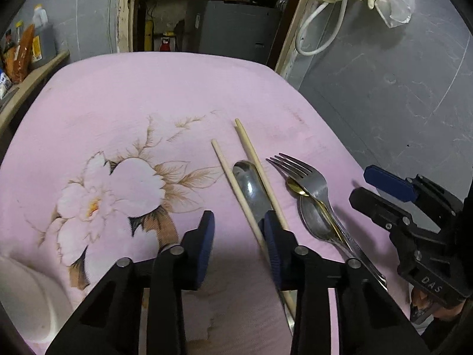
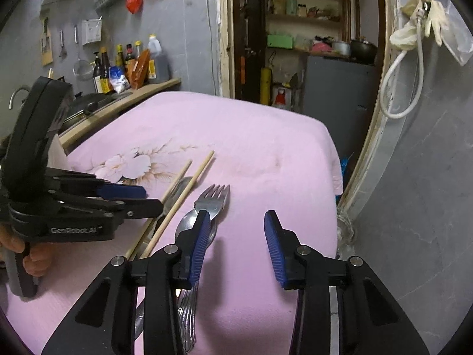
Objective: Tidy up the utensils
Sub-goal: 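Close the left tool on a wooden chopstick while the right tool closes on a silver fork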
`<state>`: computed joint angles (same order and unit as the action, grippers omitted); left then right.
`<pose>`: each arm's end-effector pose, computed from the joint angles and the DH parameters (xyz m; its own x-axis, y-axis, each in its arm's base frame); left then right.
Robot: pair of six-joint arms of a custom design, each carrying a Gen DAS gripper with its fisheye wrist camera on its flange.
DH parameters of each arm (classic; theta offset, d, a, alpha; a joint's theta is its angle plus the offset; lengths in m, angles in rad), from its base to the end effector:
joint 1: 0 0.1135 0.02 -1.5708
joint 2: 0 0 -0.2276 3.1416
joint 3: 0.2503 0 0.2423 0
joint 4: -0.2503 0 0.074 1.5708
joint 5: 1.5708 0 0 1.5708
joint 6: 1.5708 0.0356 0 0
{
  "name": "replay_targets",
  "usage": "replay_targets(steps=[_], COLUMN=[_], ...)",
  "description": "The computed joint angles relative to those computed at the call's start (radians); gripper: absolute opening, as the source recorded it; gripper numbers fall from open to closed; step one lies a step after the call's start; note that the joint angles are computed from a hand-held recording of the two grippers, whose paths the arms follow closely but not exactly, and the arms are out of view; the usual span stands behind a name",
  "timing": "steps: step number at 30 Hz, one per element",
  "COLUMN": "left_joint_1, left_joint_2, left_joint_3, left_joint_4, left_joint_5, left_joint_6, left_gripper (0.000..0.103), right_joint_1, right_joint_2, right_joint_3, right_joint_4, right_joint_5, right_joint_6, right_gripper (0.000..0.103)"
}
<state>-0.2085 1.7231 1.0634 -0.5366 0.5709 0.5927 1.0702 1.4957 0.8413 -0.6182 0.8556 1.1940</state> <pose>0.3040 -0.0840 0.1453 -0.5499 0.5968 -0.5844 0.8135 0.5412 -0.2128 0.1456 0.2102 0.1521 -0.6047 0.1651 -0.7791 0.2541 0.9672 0.0077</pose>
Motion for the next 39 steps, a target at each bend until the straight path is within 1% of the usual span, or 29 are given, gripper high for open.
replay_targets(steps=[2, 5, 6, 9, 12, 17, 20, 25, 26, 27, 28, 31, 34, 39], left_joint_1=[0.000, 0.009, 0.014, 0.028, 0.039, 0.077, 0.079, 0.096, 0.098, 0.096, 0.097, 0.088, 0.077, 0.039], left_joint_2=[0.018, 0.047, 0.054, 0.056, 0.028, 0.028, 0.010, 0.018, 0.025, 0.025, 0.026, 0.030, 0.045, 0.065], left_joint_3=[0.029, 0.068, 0.079, 0.087, 0.062, 0.072, 0.051, 0.065, 0.072, 0.071, 0.072, 0.077, 0.094, 0.126], left_joint_4=[-0.021, -0.046, -0.056, -0.065, -0.056, -0.082, -0.061, -0.075, -0.078, -0.077, -0.079, -0.084, -0.100, -0.114], left_joint_5=[0.010, 0.016, 0.019, 0.022, 0.008, 0.008, 0.004, 0.008, 0.011, 0.011, 0.013, 0.016, 0.013, -0.038], left_joint_6=[-0.011, -0.021, -0.019, -0.029, -0.032, -0.014, -0.030, -0.017, -0.010, -0.011, -0.006, -0.003, 0.002, 0.007], left_gripper=[0.014, 0.006, 0.006, 0.005, 0.005, 0.004, 0.002, 0.002, 0.002, 0.002, 0.002, 0.002, 0.002, 0.005], right_joint_1=[-0.009, -0.020, -0.023, -0.037, -0.043, -0.075, -0.104, -0.157, -0.162, -0.168, -0.174, -0.161, -0.150, -0.137], right_joint_2=[-0.011, -0.017, -0.011, 0.012, 0.062, 0.138, 0.150, 0.141, 0.138, 0.131, 0.125, 0.116, 0.082, 0.011], right_joint_3=[-0.011, -0.015, -0.010, 0.011, 0.059, 0.131, 0.141, 0.135, 0.132, 0.123, 0.116, 0.107, 0.074, 0.001], right_joint_4=[0.011, 0.025, 0.028, 0.036, 0.022, -0.006, 0.004, 0.044, 0.055, 0.077, 0.089, 0.097, 0.101, 0.080], right_joint_5=[-0.010, -0.030, -0.038, -0.065, -0.082, -0.113, -0.139, -0.174, -0.180, -0.194, -0.201, -0.186, -0.172, -0.149], right_joint_6=[-0.002, -0.018, -0.027, -0.074, -0.122, -0.188, -0.227, -0.289, -0.296, -0.310, -0.315, -0.303, -0.259, -0.166], right_gripper=[0.036, 0.036, 0.036, 0.036, 0.036, 0.036, 0.036, 0.036, 0.035, 0.024, 0.023, 0.023, 0.023, 0.023])
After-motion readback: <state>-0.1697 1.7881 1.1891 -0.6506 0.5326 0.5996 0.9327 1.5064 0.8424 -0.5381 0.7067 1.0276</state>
